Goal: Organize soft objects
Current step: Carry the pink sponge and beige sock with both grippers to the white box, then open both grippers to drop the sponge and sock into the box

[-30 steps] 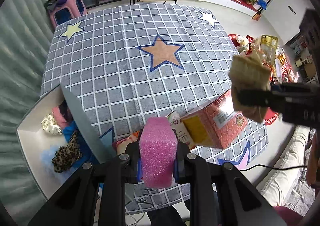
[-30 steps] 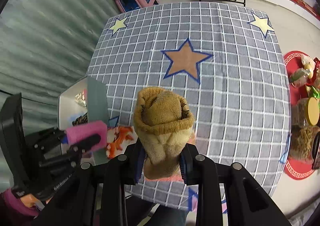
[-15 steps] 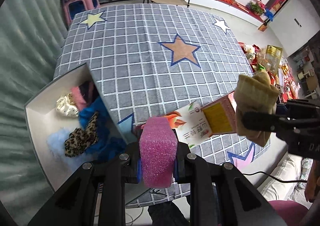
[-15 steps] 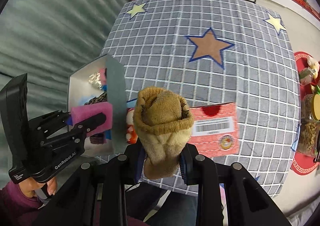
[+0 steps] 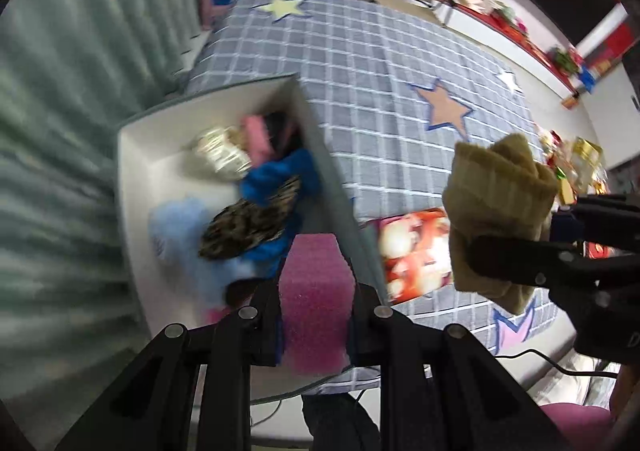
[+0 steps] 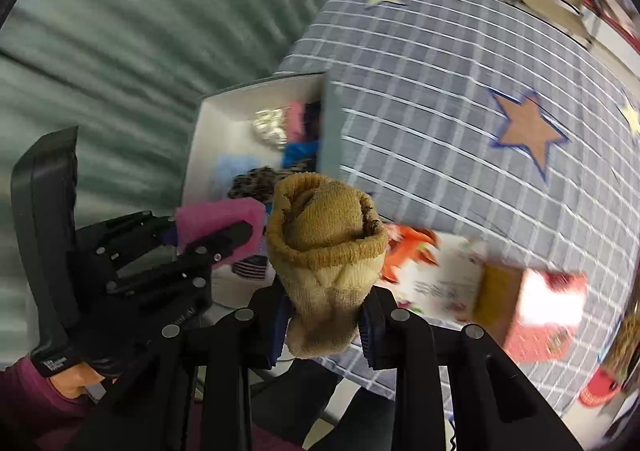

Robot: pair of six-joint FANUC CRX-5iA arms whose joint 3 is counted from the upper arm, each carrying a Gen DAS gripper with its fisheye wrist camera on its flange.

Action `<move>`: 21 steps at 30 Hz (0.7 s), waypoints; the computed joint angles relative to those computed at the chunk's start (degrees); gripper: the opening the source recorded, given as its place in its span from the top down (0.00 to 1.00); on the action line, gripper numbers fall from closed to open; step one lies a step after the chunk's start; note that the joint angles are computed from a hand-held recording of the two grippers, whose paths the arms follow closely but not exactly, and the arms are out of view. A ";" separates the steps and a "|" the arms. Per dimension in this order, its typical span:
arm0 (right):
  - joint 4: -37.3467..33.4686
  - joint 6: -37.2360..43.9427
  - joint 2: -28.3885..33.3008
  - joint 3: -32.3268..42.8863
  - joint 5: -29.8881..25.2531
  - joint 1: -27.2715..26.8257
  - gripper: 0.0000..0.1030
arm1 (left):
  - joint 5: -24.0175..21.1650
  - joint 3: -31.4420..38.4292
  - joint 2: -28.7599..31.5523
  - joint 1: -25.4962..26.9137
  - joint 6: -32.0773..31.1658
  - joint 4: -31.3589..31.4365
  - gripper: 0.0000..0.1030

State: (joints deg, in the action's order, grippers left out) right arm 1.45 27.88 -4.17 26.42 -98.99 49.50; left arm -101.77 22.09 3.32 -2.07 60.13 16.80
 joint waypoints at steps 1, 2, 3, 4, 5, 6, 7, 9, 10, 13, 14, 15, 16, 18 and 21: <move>-0.57 1.42 1.42 1.32 -0.04 -0.31 0.70 | -0.02 -0.29 -0.15 0.57 0.14 -0.42 0.77; -1.00 2.38 2.35 2.14 0.02 -0.57 0.70 | 0.04 -0.56 -0.29 0.96 0.25 -0.78 0.77; -1.57 3.42 3.46 3.18 0.05 -0.91 0.70 | 0.01 -0.92 -0.46 1.50 0.27 -1.13 0.77; -2.14 4.41 4.65 4.31 0.02 -1.27 0.70 | -0.03 -1.14 -0.55 1.87 0.38 -1.49 0.77; -2.44 4.93 5.28 4.86 0.02 -1.46 0.70 | -0.02 -1.37 -0.71 2.22 0.60 -1.97 0.77; -2.87 5.72 6.34 5.87 -0.07 -1.70 0.70 | 0.02 -1.52 -0.85 2.55 0.55 -2.22 0.76; -3.27 6.66 7.48 6.96 -0.27 -1.94 0.70 | 0.19 -1.68 -1.05 2.78 0.58 -2.51 0.76; -4.06 7.80 8.94 8.51 -0.81 -2.35 0.69 | 0.48 -1.91 -1.35 3.11 0.54 -3.02 0.75; -4.56 8.30 9.70 9.27 -1.12 -2.66 0.69 | 0.71 -1.97 -1.57 3.12 0.59 -3.52 0.69; -6.00 9.34 11.47 10.90 -1.43 -3.55 0.31 | 1.91 -2.40 -2.22 3.16 2.17 -4.54 0.36; -5.48 9.25 12.21 11.65 -2.11 -3.37 0.18 | 2.46 -2.61 -2.30 3.12 2.82 -4.85 0.29; -4.79 9.34 12.57 11.95 -2.74 -3.16 0.14 | 3.03 -2.44 -2.36 2.74 3.59 -5.95 0.27; -5.28 9.38 12.25 11.60 -1.95 -3.45 0.13 | 3.43 -2.16 -2.36 2.20 4.27 -7.17 0.25; -5.42 9.00 12.29 11.88 -1.93 -3.51 0.13 | 3.72 -1.00 -2.13 0.45 5.91 -11.14 0.24; -4.71 8.81 12.96 12.65 -3.13 -3.18 0.13 | 2.40 -1.28 -1.00 1.69 6.70 -8.74 0.24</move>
